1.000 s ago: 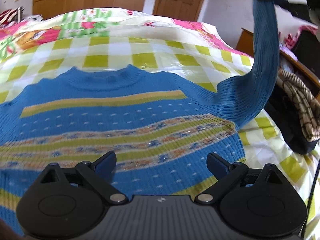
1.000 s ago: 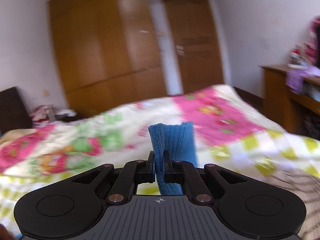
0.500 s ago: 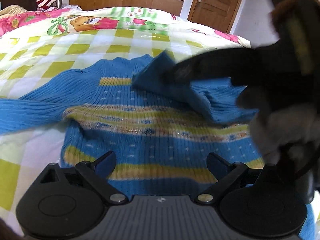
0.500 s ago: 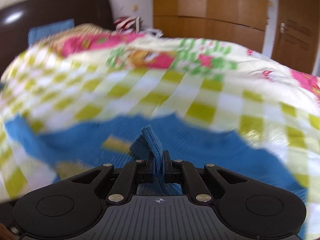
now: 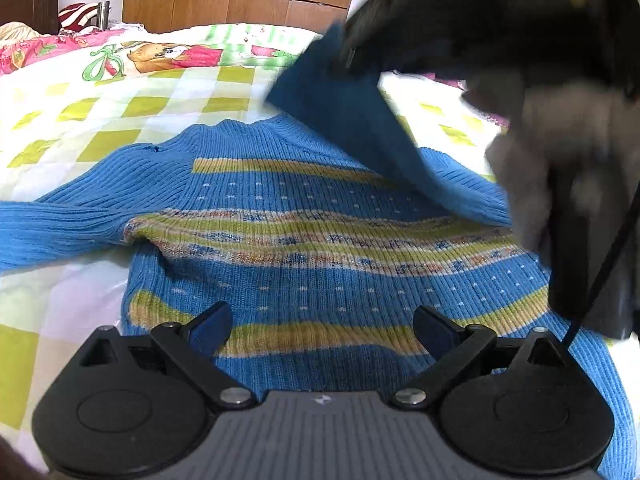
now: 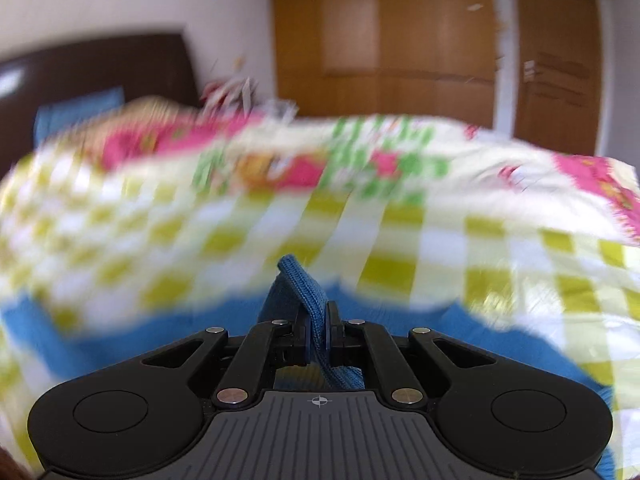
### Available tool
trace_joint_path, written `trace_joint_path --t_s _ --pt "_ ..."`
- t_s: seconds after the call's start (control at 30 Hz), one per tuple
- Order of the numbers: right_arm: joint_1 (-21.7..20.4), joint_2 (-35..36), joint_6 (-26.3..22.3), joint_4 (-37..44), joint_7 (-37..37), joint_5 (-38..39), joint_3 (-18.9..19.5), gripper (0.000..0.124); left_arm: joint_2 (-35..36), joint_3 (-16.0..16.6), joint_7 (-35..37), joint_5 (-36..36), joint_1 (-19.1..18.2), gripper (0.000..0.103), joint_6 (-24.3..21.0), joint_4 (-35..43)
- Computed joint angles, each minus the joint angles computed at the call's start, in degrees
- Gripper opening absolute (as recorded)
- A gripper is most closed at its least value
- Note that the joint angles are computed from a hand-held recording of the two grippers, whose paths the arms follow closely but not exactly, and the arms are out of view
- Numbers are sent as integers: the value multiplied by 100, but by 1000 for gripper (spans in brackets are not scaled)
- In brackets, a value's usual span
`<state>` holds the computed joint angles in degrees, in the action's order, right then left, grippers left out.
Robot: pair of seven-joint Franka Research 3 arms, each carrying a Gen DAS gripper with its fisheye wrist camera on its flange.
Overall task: Fold small clothes
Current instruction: 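Lay the held sleeve across the sweater body and open the right tool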
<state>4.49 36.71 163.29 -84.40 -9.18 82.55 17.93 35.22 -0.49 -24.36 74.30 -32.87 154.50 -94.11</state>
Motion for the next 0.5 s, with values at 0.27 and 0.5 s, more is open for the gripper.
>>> trace_joint_path --t_s 0.27,0.5 --pt "688 67 -937 -366 1350 -2995 -832 8 -26 -46 100 -9 19 103 -19 -41" --pt "-47 -39 -1753 -452 1360 -3063 -299 21 49 -20 399 -72 -76 103 -114 47"
